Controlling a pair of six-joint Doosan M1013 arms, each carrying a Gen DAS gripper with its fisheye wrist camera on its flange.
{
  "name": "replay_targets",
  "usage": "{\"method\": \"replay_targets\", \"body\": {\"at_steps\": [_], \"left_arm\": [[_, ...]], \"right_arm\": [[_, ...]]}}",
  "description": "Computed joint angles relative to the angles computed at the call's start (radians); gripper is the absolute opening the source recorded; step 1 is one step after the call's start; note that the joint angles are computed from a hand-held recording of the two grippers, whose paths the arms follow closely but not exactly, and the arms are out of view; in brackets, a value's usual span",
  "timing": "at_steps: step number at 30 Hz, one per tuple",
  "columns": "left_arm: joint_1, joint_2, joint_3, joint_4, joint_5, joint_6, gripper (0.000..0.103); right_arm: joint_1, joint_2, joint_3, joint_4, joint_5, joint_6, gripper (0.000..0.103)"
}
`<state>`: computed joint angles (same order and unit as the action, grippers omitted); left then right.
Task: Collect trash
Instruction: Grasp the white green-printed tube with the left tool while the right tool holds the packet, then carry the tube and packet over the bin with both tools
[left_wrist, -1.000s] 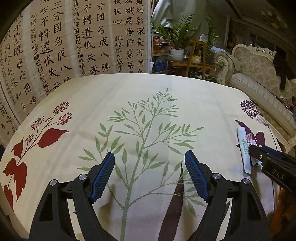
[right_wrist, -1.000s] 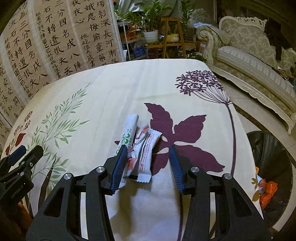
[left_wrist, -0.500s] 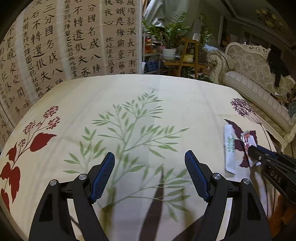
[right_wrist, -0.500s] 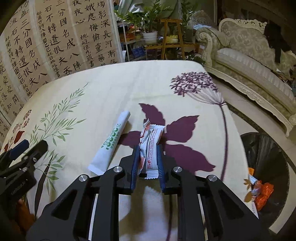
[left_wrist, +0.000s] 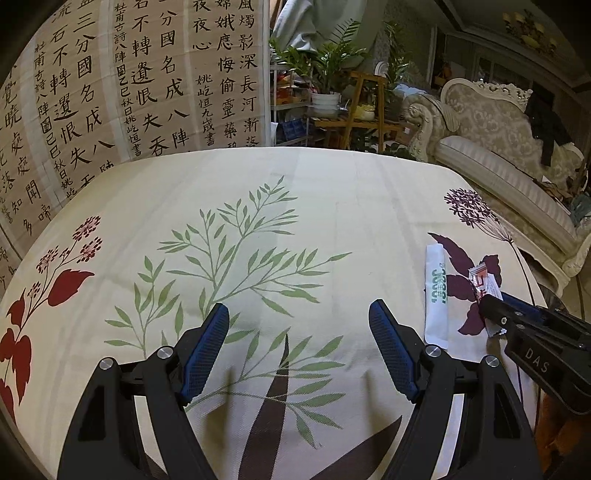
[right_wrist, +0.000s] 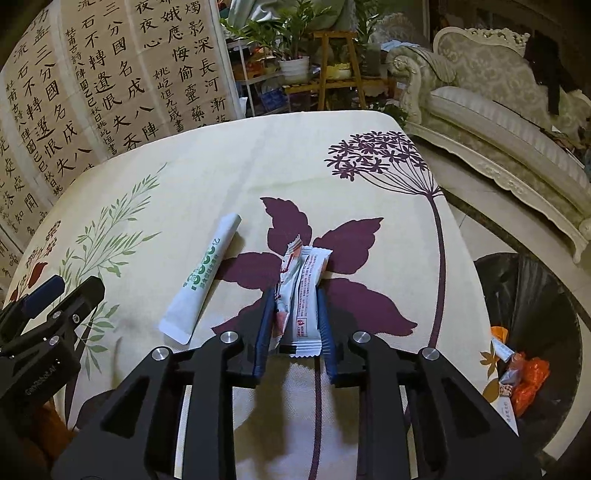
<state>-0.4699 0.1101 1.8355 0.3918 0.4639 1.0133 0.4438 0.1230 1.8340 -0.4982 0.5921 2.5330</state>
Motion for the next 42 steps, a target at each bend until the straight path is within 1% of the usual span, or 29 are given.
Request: {"method": "replay_targets", "body": {"at_steps": [1,2,6,8,9,12,15,17,22,25,31,32,33,34,36,37,38,39,40,41,42], "left_arm": [[-0.001,0.001,-0.001,-0.002,0.0,0.002,0.076],[-0.003,0.002,-0.002,-0.004,0.001,0.006,0.076],[-0.009,0.004,-0.004,-0.006,0.002,0.008,0.076],[-0.01,0.004,-0.004,-0.005,0.003,0.005,0.076],[-0.011,0.004,-0.004,-0.006,0.005,0.006,0.076],[-0.011,0.007,-0.008,-0.018,0.005,0.014,0.076],[-0.015,0.008,-0.009,-0.031,0.001,0.028,0.076],[-0.022,0.01,-0.012,-0.046,-0.001,0.045,0.076],[-0.039,0.018,-0.023,-0.125,-0.008,0.134,0.076],[-0.053,0.025,-0.031,-0.143,-0.011,0.163,0.076],[-0.073,0.052,-0.06,-0.192,0.006,0.223,0.076],[-0.075,0.056,-0.065,-0.198,0.014,0.232,0.073],[-0.076,0.061,-0.07,-0.206,0.019,0.242,0.064],[-0.075,0.067,-0.078,-0.226,0.034,0.266,0.06],[-0.073,0.078,-0.091,-0.272,0.061,0.32,0.04],[-0.074,0.084,-0.096,-0.278,0.074,0.335,0.039],[-0.075,0.083,-0.095,-0.27,0.069,0.336,0.034],[-0.075,0.082,-0.094,-0.283,0.069,0.354,0.026],[-0.079,0.08,-0.09,-0.271,0.067,0.35,0.021],[-0.08,0.079,-0.089,-0.27,0.065,0.349,0.021],[-0.077,0.077,-0.087,-0.303,0.061,0.378,0.02]], "right_arm": [[-0.001,-0.001,0.001,0.01,-0.005,-0.013,0.031],[-0.002,-0.001,0.001,0.017,-0.01,-0.021,0.032],[-0.001,-0.005,0.007,0.009,-0.017,-0.01,0.033],[-0.001,-0.005,0.009,-0.001,-0.016,0.004,0.03],[-0.001,-0.005,0.009,-0.011,-0.01,0.014,0.024],[-0.004,-0.008,0.011,-0.007,-0.012,0.006,0.021],[-0.001,-0.015,0.018,-0.043,-0.015,0.037,0.013],[0.0,-0.018,0.02,-0.066,-0.012,0.057,0.013],[-0.011,-0.043,0.039,-0.1,-0.021,0.098,0.013],[-0.02,-0.061,0.054,-0.124,-0.024,0.131,0.013],[-0.043,-0.094,0.084,-0.159,-0.024,0.182,0.013],[-0.046,-0.098,0.09,-0.161,-0.025,0.19,0.013],[-0.05,-0.102,0.094,-0.161,-0.027,0.193,0.013],[-0.053,-0.105,0.097,-0.162,-0.029,0.197,0.013],[-0.058,-0.112,0.106,-0.168,-0.032,0.209,0.013],[-0.061,-0.115,0.109,-0.169,-0.034,0.213,0.013],[-0.063,-0.118,0.113,-0.171,-0.036,0.217,0.013],[-0.065,-0.122,0.117,-0.173,-0.038,0.221,0.013],[-0.065,-0.124,0.12,-0.177,-0.038,0.226,0.013],[-0.066,-0.127,0.122,-0.18,-0.038,0.23,0.013],[-0.068,-0.132,0.127,-0.185,-0.04,0.236,0.013]]}}
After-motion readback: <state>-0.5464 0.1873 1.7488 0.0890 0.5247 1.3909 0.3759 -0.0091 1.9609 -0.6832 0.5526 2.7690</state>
